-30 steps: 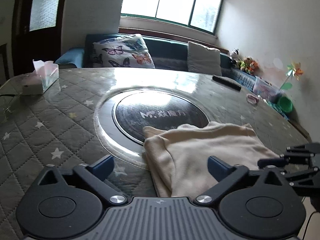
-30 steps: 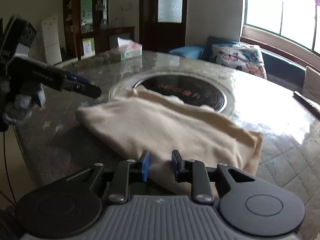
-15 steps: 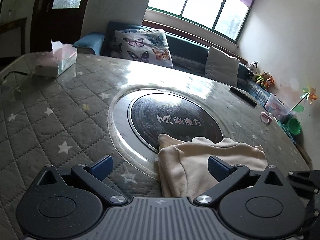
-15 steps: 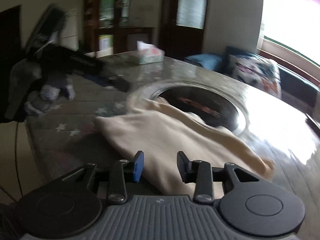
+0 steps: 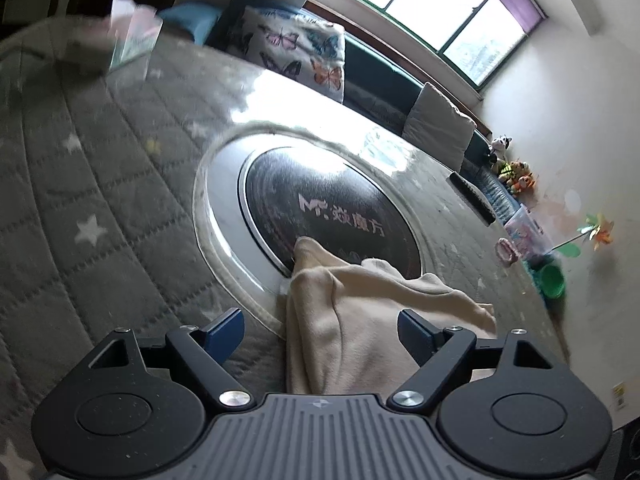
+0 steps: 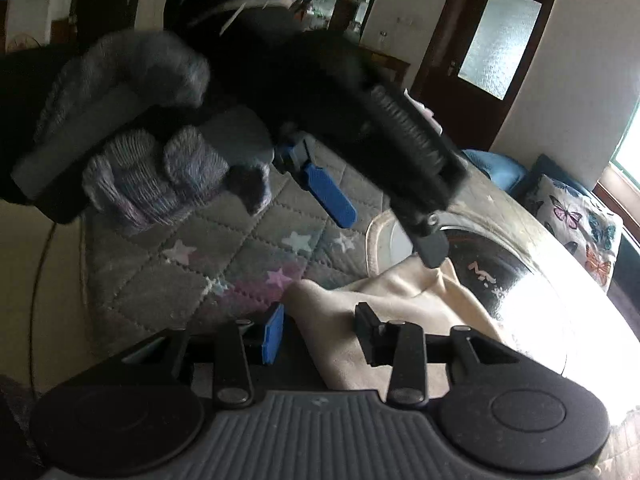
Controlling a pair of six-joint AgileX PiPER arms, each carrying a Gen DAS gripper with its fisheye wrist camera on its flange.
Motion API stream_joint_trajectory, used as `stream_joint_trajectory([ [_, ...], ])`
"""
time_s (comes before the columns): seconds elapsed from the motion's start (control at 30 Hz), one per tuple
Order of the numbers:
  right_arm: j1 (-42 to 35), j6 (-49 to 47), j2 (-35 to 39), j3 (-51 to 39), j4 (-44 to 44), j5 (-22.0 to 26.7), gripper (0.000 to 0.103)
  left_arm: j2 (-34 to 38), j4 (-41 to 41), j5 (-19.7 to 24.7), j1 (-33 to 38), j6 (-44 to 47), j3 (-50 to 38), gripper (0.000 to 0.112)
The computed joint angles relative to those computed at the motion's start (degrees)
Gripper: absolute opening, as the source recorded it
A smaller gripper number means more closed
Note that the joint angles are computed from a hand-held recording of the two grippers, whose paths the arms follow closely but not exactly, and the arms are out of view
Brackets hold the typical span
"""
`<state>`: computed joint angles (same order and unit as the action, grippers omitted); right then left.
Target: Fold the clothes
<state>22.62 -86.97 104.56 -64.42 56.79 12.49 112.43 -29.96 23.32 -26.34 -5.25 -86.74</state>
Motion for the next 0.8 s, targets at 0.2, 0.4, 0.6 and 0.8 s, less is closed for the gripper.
stream_joint_trajectory([
  [0.2,-2.58,-9.06,-2.61,1.60,13.30,1.60,0.013,1.57,-10.31,3.14,1.66,2.84,-1.13,0.085],
  [0.4,-6.83,-13.67,-5.72,3.38,22.71,6.12,0.012,3.78,-25.58,6.46,2.91,8.75,-1.88,0.070],
  [0.6,-9.02,-16.82,-7.61,5.65,26.11,8.65,0.012,6.68,-31.76,8.78,3.42,9.67,-3.57,0.026],
  [0.8,-11.69,-13.53,-7.88,6.04,23.77,11.90,0.014,6.86,-30.07,8.79,3.72,8.03,-3.57,0.019],
])
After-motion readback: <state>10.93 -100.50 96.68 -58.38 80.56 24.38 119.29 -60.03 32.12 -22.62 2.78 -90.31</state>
